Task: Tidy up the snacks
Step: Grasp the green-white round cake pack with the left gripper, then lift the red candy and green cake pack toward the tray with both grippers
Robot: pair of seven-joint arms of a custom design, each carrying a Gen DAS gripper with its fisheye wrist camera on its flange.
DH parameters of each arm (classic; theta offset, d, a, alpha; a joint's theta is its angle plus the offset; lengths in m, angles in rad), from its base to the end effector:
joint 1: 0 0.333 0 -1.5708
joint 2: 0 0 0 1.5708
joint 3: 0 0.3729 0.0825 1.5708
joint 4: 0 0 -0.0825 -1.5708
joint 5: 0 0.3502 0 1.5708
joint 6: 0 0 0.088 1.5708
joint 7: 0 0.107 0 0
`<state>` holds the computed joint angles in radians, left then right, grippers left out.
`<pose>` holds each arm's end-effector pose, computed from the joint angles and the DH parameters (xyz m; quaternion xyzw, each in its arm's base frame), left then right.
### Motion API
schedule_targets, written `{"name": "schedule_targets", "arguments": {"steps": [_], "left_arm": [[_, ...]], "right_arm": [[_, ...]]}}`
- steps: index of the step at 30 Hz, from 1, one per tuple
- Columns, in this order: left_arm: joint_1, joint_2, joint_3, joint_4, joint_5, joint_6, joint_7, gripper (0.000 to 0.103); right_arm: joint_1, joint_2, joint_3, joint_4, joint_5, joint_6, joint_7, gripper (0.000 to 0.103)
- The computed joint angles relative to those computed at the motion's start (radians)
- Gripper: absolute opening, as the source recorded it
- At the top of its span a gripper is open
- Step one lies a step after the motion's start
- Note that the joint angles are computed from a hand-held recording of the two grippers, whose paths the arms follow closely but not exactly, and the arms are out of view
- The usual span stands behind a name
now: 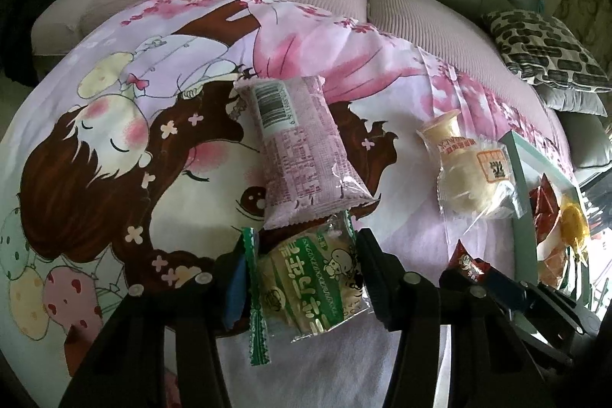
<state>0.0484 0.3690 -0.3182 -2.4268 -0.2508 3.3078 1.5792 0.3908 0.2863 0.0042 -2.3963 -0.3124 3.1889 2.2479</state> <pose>0.5234 -0.1099 0.3046 -0.6931 0.6721 -0.2392 0.1032 0.4860 0.2335 0.3372 -0.6960 0.6733 -0.0914 0.2321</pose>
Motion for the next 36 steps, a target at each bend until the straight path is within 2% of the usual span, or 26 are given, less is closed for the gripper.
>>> {"name": "schedule_targets", "arguments": {"steps": [7, 14, 22, 26, 33, 36], "left_arm": [[0.054, -0.029, -0.054, -0.024, 0.025, 0.034, -0.019, 0.055], [0.111, -0.066, -0.097, -0.057, 0.092, 0.083, -0.076, 0.055], [0.121, -0.07, -0.097, -0.061, 0.186, 0.094, -0.145, 0.055], [0.127, -0.072, -0.105, -0.059, 0.216, 0.094, -0.172, 0.055], [0.086, -0.083, -0.09, -0.047, 0.227, 0.091, -0.181, 0.055], [0.07, -0.089, -0.096, -0.037, 0.234, 0.1, -0.184, 0.055]], "right_arm": [[0.002, -0.031, -0.007, -0.022, 0.007, 0.043, -0.002, 0.027], [0.065, -0.061, -0.073, -0.045, 0.027, 0.085, -0.006, 0.027], [0.097, -0.07, -0.108, -0.056, 0.059, 0.089, -0.017, 0.027], [0.202, -0.085, -0.225, -0.077, 0.087, 0.099, -0.015, 0.027], [0.47, -0.121, -0.531, -0.14, 0.255, 0.137, -0.086, 0.027], [0.615, -0.137, -0.691, -0.171, 0.372, 0.151, -0.149, 0.027]]}}
